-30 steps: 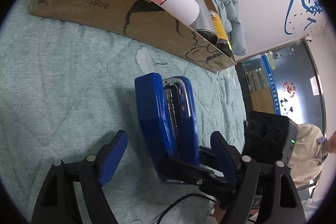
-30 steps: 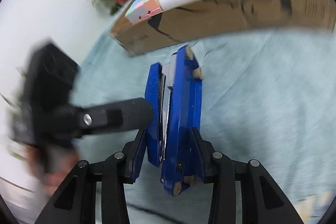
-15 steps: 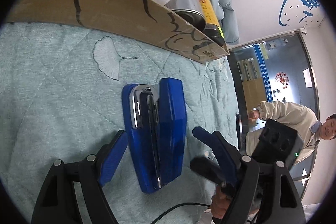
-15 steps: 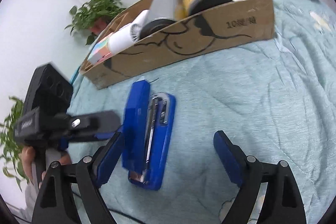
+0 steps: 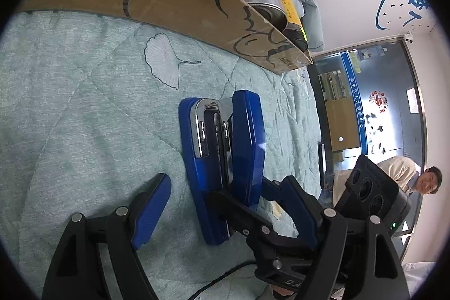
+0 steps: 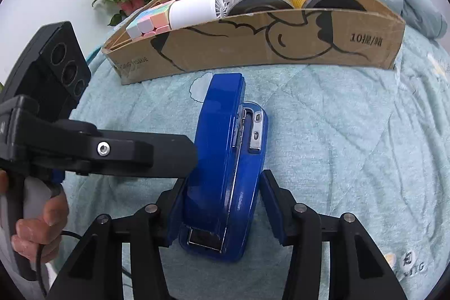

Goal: Organize rigid objects
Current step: 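Lift the blue stapler and carry it into the box's corner compartment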

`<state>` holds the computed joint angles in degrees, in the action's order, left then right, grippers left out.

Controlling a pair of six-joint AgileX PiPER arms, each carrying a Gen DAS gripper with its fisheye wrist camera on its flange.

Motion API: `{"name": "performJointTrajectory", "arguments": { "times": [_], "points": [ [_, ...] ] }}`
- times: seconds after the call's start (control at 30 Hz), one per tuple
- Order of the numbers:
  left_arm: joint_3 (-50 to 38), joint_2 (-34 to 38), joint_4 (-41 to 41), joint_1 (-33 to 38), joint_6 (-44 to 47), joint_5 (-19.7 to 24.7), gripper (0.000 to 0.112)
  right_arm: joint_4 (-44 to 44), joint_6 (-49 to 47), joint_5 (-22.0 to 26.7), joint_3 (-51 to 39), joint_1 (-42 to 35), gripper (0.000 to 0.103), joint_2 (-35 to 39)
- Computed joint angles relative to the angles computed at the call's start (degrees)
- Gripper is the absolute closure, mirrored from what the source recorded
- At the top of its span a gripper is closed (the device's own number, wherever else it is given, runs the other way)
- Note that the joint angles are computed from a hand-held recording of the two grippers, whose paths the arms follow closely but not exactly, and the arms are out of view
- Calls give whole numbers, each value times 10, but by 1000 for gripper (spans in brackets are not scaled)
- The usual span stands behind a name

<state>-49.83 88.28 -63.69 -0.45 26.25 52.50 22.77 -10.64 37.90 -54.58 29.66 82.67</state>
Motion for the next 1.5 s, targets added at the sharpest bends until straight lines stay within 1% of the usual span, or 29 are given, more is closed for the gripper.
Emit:
{"name": "performJointTrajectory", "arguments": {
  "times": [0.1, 0.13, 0.2, 0.27, 0.3, 0.33, 0.4, 0.47, 0.57, 0.63, 0.67, 0.7, 0.73, 0.77, 0.9, 0.97, 1.07, 1.13, 1.2, 1.27, 1.33, 1.4, 1.5],
  "points": [
    [3, -2, -2, -6, 0, -3, 32, 75, -48, 27, -3, -28, 57, 8],
    [1, 0, -4, -13, -3, -6, 32, 108, -70, 44, 0, -43, 57, 7],
    [4, -4, -3, -23, -4, -10, 33, 155, -105, 58, 1, -58, 57, 20],
    [7, -14, 16, -34, -22, -23, 41, 210, -150, 86, 5, -75, 57, 30],
    [8, -22, 36, -41, -39, -34, 49, 220, -153, 88, 5, -71, 57, 33],
    [12, -29, 51, -43, -53, -43, 57, 218, -147, 81, 5, -60, 57, 35],
    [33, -40, 33, -31, -40, -46, 56, 198, -128, 57, 3, -34, 58, 34],
    [50, -54, 24, -26, -32, -53, 56, 180, -111, 44, -3, -13, 58, 37],
    [63, -77, 41, -27, -49, -66, 56, 145, -83, 30, -10, 19, 59, 35],
    [62, -91, 63, -30, -69, -68, 60, 112, -57, 21, -18, 40, 63, 30],
    [62, -97, 68, -31, -76, -69, 60, 95, -48, 23, -20, 46, 74, 22],
    [61, -102, 71, -31, -82, -73, 60, 65, -30, 18, -29, 64, 74, 15],
    [60, -108, 78, -29, -90, -73, 60, 41, -17, 23, -32, 65, 74, 6],
    [56, -114, 90, -29, -101, -76, 60, 32, -7, 26, -38, 69, 75, 5],
    [31, -139, 153, -34, -159, -79, 61, 38, -6, 44, -72, 66, 77, 18],
    [10, -152, 180, -28, -178, -70, 61, 38, -5, 51, -89, 65, 77, 19],
    [-31, -173, 226, -15, -205, -55, 61, 29, 3, 46, -124, 77, 77, 20],
    [-61, -183, 255, -4, -222, -46, 61, 28, 8, 51, -166, 81, 77, 30],
    [-95, -185, 267, 18, -218, -28, 61, 22, 11, 55, -206, 87, 77, 43],
    [-134, -180, 287, 35, -219, -9, 61, 8, 24, 57, -259, 100, 77, 65],
    [-172, -167, 295, 58, -214, 12, 61, 11, 26, 70, -318, 105, 77, 93],
    [-212, -146, 292, 86, -200, 34, 61, 0, 46, 87, -386, 115, 77, 130],
    [-268, -103, 277, 129, -173, 64, 61, -11, 65, 125, -502, 122, 77, 197]
  ]
}}
